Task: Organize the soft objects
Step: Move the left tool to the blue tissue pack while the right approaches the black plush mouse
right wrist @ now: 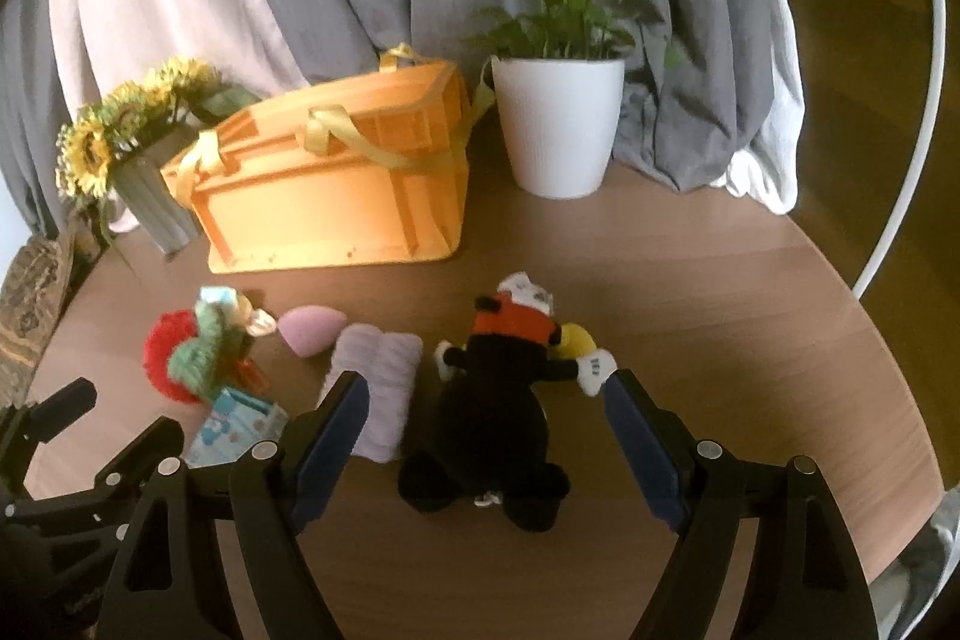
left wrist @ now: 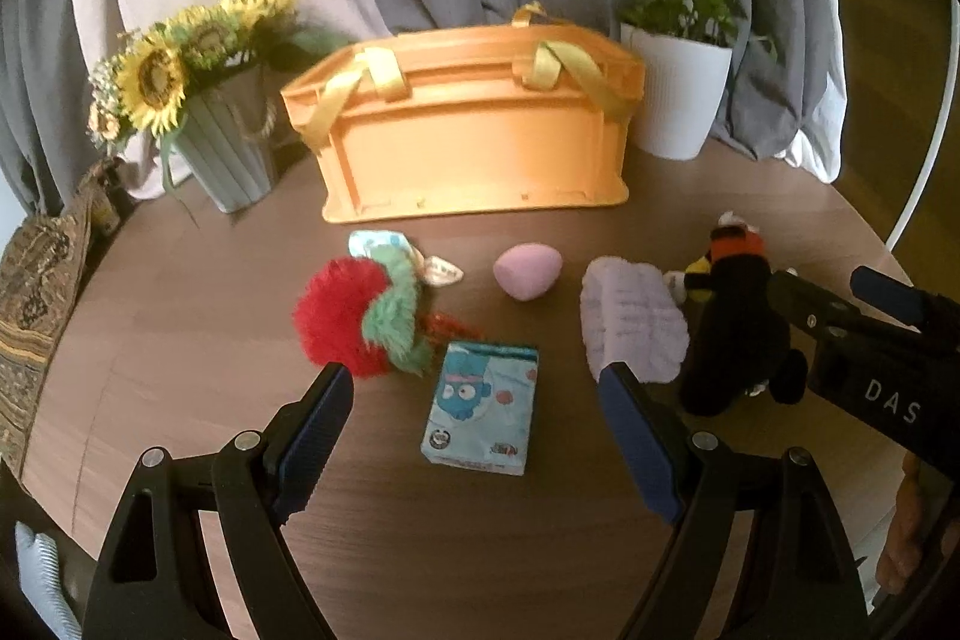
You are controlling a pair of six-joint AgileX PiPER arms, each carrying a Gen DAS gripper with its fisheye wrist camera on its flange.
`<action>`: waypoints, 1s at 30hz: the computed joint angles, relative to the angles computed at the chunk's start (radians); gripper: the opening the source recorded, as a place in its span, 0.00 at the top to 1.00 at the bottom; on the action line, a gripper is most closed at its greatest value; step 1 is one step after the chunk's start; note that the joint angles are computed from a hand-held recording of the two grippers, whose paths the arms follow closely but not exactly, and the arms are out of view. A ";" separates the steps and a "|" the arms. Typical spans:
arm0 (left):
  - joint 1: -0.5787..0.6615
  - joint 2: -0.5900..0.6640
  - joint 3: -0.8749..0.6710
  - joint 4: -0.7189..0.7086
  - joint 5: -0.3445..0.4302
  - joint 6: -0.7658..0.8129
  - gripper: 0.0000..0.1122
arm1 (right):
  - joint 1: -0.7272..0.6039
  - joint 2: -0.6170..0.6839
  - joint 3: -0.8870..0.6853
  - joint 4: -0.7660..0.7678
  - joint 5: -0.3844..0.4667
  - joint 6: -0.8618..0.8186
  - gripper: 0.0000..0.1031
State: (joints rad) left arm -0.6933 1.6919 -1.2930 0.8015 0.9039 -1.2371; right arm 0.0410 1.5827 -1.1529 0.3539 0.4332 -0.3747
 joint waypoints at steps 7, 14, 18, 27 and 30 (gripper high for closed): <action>0.055 0.057 -0.006 -0.081 -0.055 0.051 0.25 | 0.009 0.056 -0.015 -0.064 0.014 0.053 0.21; 0.085 0.110 -0.020 -0.112 -0.070 0.089 0.25 | 0.016 0.110 -0.034 -0.099 0.008 0.085 0.21; 0.096 0.128 -0.025 -0.125 -0.075 0.100 0.26 | 0.021 0.137 -0.049 -0.119 0.005 0.101 0.21; 0.114 0.143 -0.018 -0.149 -0.109 0.137 0.40 | 0.026 0.173 -0.065 -0.117 0.018 0.107 0.22; 0.117 0.148 -0.021 -0.165 -0.118 0.152 0.49 | 0.020 0.183 -0.070 -0.108 0.028 0.102 0.26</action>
